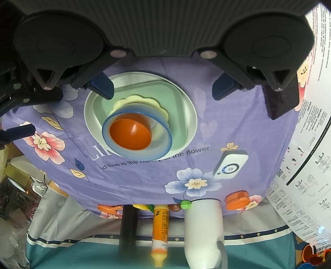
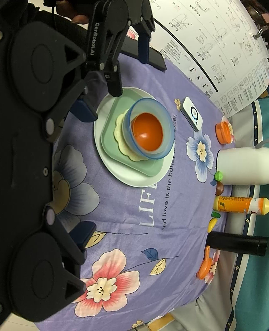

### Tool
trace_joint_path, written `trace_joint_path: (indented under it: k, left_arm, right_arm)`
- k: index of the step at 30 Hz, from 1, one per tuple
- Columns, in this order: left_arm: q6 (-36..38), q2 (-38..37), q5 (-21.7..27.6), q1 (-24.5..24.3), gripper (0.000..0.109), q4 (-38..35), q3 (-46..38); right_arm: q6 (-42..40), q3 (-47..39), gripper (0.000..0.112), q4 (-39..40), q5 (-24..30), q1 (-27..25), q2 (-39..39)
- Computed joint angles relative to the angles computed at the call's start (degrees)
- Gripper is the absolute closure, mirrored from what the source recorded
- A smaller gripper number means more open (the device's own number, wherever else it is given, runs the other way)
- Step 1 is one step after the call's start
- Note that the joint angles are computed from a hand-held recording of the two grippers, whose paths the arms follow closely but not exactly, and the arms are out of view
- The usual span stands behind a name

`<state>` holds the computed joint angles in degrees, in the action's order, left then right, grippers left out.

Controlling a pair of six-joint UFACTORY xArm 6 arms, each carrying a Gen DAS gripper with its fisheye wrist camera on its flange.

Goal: Organize plates and bowls

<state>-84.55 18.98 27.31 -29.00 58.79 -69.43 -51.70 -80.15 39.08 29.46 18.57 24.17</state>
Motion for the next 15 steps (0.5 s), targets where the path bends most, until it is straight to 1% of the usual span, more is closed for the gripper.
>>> trace_joint_path:
  k: [4, 8, 15]
  left_arm:
    - [-0.26, -0.10, 0.26, -0.01, 0.006, -0.01, 0.11]
    - [-0.25, -0.14, 2.11, -0.52, 0.006, 0.37, -0.18]
    - [0.34, -0.29, 2.90, -0.90, 0.006, 0.71, -0.24]
  right_arm:
    - [-0.04, -0.03, 0.009, -0.05, -0.18, -0.01, 0.08]
    - [-0.18, 0.24, 0.009, 0.02, -0.55, -0.02, 0.00]
    - [-0.11, 0.65, 0.009, -0.26, -1.10, 0.11, -0.26]
